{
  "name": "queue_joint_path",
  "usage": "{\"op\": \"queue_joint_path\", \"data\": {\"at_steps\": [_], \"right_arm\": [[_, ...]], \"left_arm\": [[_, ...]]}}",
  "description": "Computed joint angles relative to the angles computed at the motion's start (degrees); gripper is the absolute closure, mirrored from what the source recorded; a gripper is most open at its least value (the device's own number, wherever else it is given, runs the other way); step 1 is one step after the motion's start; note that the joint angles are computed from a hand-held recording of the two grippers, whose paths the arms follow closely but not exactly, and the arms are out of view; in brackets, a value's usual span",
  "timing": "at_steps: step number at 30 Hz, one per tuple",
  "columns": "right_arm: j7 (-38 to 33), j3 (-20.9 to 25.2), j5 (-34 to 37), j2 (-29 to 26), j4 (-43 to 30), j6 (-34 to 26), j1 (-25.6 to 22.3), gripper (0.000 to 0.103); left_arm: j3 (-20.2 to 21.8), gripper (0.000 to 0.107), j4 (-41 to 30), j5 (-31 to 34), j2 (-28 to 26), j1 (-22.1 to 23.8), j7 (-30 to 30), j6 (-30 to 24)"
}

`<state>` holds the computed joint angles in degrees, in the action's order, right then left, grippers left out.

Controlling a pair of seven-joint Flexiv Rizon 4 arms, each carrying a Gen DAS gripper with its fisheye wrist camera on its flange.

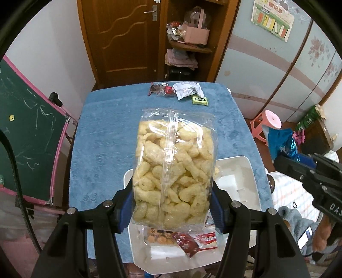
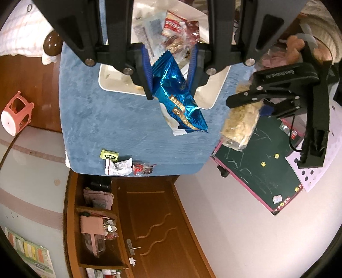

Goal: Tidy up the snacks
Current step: 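Carry both packs over the tray and release them with both tools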

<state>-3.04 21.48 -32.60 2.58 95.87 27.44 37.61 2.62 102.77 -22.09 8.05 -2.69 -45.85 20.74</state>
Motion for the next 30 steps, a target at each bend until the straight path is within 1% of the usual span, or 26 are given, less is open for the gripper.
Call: {"op": "queue_joint_path", "data": {"at_steps": [3, 8, 11, 15, 19, 24, 27, 29, 30], "right_arm": [[1.78, 0.55, -0.89, 0.07, 0.06, -1.02, 0.55, 0.073], [4.56, 1.19, -0.92, -0.06, 0.62, -1.81, 1.51, 0.073], [5.96, 1.27, 0.22, -0.03, 1.32, -0.49, 1.84, 0.073], [5.35, 1.08, 3.03, -0.51, 0.84, -1.12, 2.19, 0.073], [5.23, 0.98, 5.02, -0.56, 1.15, -0.83, 2.3, 0.073], [5.49, 1.11, 6.27, -0.62, 1.56, -0.82, 2.56, 0.073], [5.52, 1.04, 7.21, -0.8, 1.53, -0.83, 2.64, 0.071], [5.66, 0.99, 7.86, -0.9, 1.36, -1.32, 2.69, 0.071], [5.71, 0.94, 8.27, -1.02, 1.23, -1.47, 2.71, 0.069]], "left_arm": [[0.26, 0.048, 0.56, -0.6, 0.7, -0.07, -0.55, -1.24], [0.62, 0.047, 2.39, -0.95, 1.9, -0.24, -0.11, -1.8], [0.77, 0.047, 3.66, -0.79, 2.66, -0.28, -0.52, -2.35], [0.74, 0.047, 5.49, 0.35, 3.8, -0.48, -0.33, -1.73], [0.86, 0.047, 6.43, 0.87, 4.33, -0.57, -0.22, -2.61], [0.56, 0.047, 8.18, 1.94, 5.58, -1.04, 0.0, -0.66], [0.5, 0.046, 8.89, 2.53, 6.07, -1.27, -0.03, 0.06], [0.4, 0.037, 9.06, 2.52, 6.2, -1.43, -0.43, 0.38], [0.46, 0.029, 9.27, 2.22, 6.35, -1.52, -0.53, 0.9]]}}
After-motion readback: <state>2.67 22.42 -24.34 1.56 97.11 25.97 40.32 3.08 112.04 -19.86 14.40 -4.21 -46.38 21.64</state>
